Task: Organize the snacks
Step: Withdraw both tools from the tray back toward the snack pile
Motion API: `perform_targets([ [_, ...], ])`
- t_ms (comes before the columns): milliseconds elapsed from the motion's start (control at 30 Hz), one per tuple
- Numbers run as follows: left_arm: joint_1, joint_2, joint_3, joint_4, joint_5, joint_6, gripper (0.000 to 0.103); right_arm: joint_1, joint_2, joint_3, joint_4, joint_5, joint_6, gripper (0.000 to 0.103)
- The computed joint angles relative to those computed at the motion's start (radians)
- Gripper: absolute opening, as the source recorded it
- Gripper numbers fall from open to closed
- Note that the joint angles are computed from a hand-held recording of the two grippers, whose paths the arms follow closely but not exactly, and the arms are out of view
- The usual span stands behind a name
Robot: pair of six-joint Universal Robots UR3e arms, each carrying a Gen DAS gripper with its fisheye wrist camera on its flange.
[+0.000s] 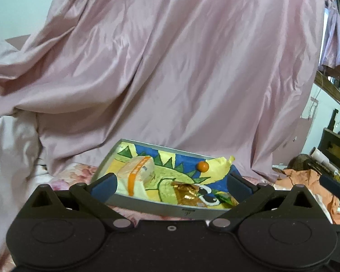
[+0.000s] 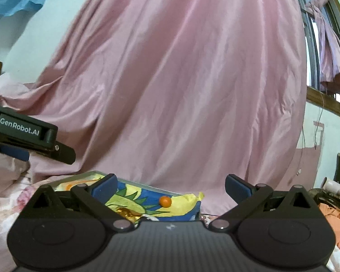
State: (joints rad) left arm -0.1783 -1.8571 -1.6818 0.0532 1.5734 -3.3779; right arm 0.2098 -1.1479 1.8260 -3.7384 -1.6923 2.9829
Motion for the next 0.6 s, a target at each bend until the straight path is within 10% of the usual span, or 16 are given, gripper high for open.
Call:
perform_targets([
  [600,0.200,0.354,-0.544,0.090,-0.228,0.198,0.102,0.039,-0.328,0.321,0.175,-0.012,0.182,0.103],
])
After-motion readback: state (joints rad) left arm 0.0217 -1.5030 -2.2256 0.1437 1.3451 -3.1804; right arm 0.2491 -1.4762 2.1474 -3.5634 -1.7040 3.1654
